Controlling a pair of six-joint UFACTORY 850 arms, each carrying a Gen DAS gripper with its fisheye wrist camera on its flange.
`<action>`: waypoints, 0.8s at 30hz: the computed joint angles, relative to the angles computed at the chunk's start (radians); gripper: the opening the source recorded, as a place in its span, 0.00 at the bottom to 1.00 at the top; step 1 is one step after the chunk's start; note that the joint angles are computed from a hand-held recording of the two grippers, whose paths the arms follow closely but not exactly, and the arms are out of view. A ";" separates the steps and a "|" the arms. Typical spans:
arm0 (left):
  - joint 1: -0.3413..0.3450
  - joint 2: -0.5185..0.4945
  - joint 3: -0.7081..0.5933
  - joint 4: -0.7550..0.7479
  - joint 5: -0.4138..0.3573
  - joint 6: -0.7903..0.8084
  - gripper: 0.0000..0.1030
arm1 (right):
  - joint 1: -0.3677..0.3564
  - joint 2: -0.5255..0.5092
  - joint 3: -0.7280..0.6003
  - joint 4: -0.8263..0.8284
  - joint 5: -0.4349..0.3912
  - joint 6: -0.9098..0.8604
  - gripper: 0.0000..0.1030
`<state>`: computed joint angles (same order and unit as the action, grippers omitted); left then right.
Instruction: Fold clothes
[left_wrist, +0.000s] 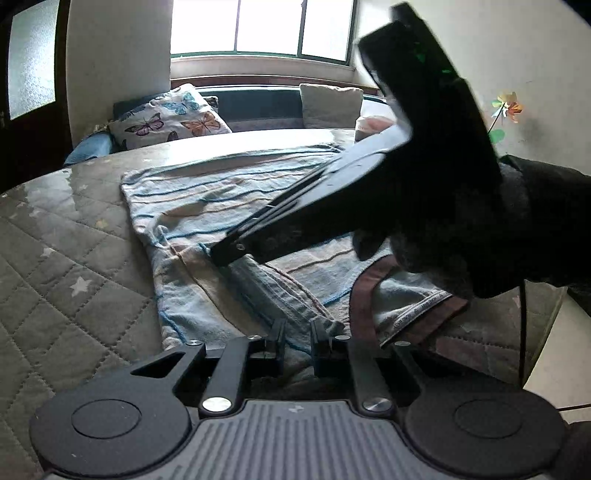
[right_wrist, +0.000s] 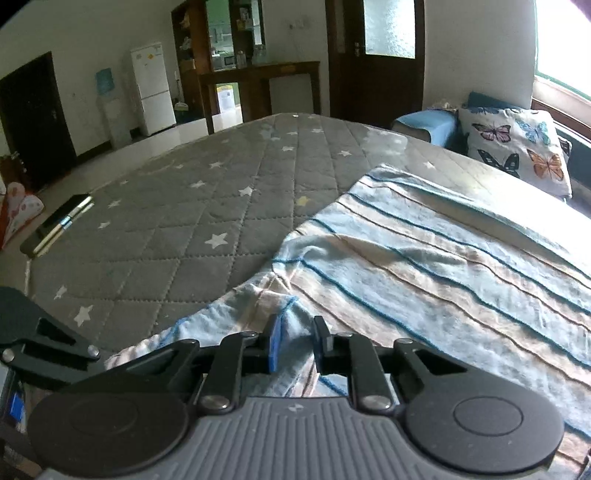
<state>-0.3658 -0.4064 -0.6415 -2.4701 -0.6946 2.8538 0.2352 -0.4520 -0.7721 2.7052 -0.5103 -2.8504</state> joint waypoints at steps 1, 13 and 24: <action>0.004 0.009 0.008 -0.007 -0.007 0.003 0.18 | -0.002 0.009 0.008 -0.014 -0.004 0.008 0.16; 0.041 0.043 0.053 -0.063 0.027 0.042 0.19 | 0.004 0.099 0.120 -0.154 0.009 0.050 0.16; 0.006 0.092 0.104 -0.115 0.004 0.230 0.39 | -0.016 0.244 0.300 -0.058 -0.023 -0.026 0.18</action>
